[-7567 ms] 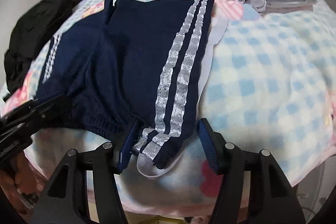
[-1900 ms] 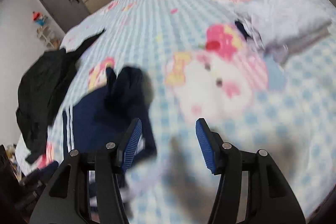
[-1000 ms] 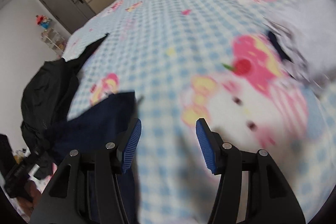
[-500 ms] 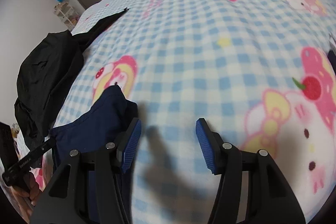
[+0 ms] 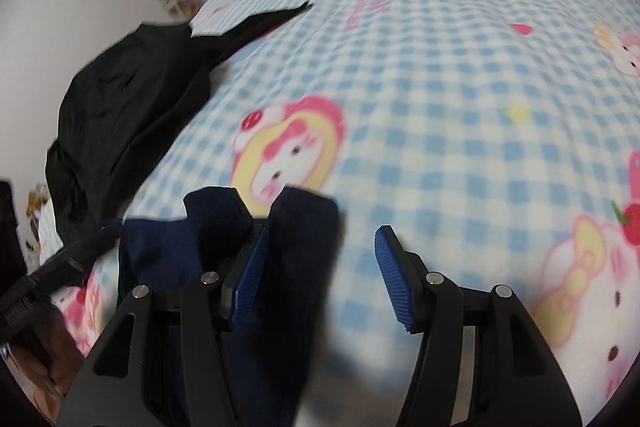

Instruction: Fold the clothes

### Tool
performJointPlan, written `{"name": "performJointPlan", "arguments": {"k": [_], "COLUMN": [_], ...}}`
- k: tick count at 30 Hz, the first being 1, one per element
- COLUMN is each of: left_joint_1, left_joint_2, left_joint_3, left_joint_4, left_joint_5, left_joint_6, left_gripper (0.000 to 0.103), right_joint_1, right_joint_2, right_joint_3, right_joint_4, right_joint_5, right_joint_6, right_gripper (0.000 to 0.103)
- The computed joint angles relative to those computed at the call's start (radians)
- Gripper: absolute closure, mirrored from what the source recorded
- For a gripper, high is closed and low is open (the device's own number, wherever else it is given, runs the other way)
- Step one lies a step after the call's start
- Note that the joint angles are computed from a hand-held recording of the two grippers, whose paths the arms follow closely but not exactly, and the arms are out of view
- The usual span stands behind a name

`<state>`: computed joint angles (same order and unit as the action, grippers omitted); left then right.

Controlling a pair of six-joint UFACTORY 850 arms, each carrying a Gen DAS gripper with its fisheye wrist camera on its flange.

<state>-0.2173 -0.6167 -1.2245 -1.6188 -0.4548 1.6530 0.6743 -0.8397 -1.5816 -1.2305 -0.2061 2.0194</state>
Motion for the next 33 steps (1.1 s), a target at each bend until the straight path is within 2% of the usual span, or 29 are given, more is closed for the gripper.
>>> {"name": "performJointPlan", "arguments": {"k": [4,8,10,13,16,19,20,22,24,26,27,28,29,31,33], "left_joint_1": [-0.052,-0.043,-0.047,-0.057,-0.051,-0.043,-0.040,-0.040,-0.041,-0.041,-0.041,-0.040,-0.040,-0.039,-0.040], "left_joint_2": [-0.045,-0.050,-0.055,-0.048,-0.059,-0.074,-0.078,-0.080,-0.078,-0.077,-0.077,-0.078,-0.078,-0.079,-0.078], "left_joint_3": [-0.041,-0.049,-0.052,-0.043,-0.061,-0.080,-0.083,-0.084,-0.081,-0.080,-0.081,-0.081,-0.082,-0.083,-0.081], "left_joint_4": [0.217,0.239,0.249,0.249,0.286,0.319,0.323,0.326,0.327,0.332,0.333,0.334,0.335,0.336,0.333], "left_joint_5": [0.080,0.050,0.060,0.078,0.067,0.045,0.038,0.035,0.041,0.044,0.043,0.042,0.040,0.038,0.039], "left_joint_6": [-0.196,-0.219,-0.230,-0.218,-0.253,-0.295,-0.304,-0.311,-0.309,-0.311,-0.314,-0.318,-0.321,-0.328,-0.331], "left_gripper": [0.064,0.065,0.065,0.065,0.064,0.064,0.064,0.064,0.064,0.064,0.064,0.064,0.064,0.064,0.064], "right_joint_1": [0.013,0.014,0.015,0.021,0.026,0.040,0.041,0.029,0.028,0.037,0.035,0.028,0.018,-0.005,-0.019], "right_joint_2": [-0.038,-0.060,-0.076,-0.113,-0.127,-0.144,-0.144,-0.126,-0.115,-0.119,-0.110,-0.087,-0.049,0.041,0.098], "right_joint_3": [-0.059,-0.083,-0.106,-0.164,-0.202,-0.236,-0.237,-0.207,-0.204,-0.225,-0.210,-0.175,-0.120,0.016,0.099], "right_joint_4": [0.184,0.194,0.263,0.448,0.545,0.523,0.523,0.552,0.554,0.522,0.506,0.498,0.483,0.406,0.257], "right_joint_5": [-0.024,-0.027,-0.041,-0.128,-0.234,-0.370,-0.394,-0.384,-0.438,-0.569,-0.606,-0.602,-0.555,-0.362,-0.203], "right_joint_6": [-0.231,-0.248,-0.327,-0.524,-0.643,-0.674,-0.682,-0.697,-0.710,-0.706,-0.686,-0.651,-0.589,-0.428,-0.248], "right_gripper": [0.045,0.044,0.042,0.043,0.048,0.048,0.048,0.048,0.048,0.048,0.048,0.048,0.048,0.048,0.048]}}
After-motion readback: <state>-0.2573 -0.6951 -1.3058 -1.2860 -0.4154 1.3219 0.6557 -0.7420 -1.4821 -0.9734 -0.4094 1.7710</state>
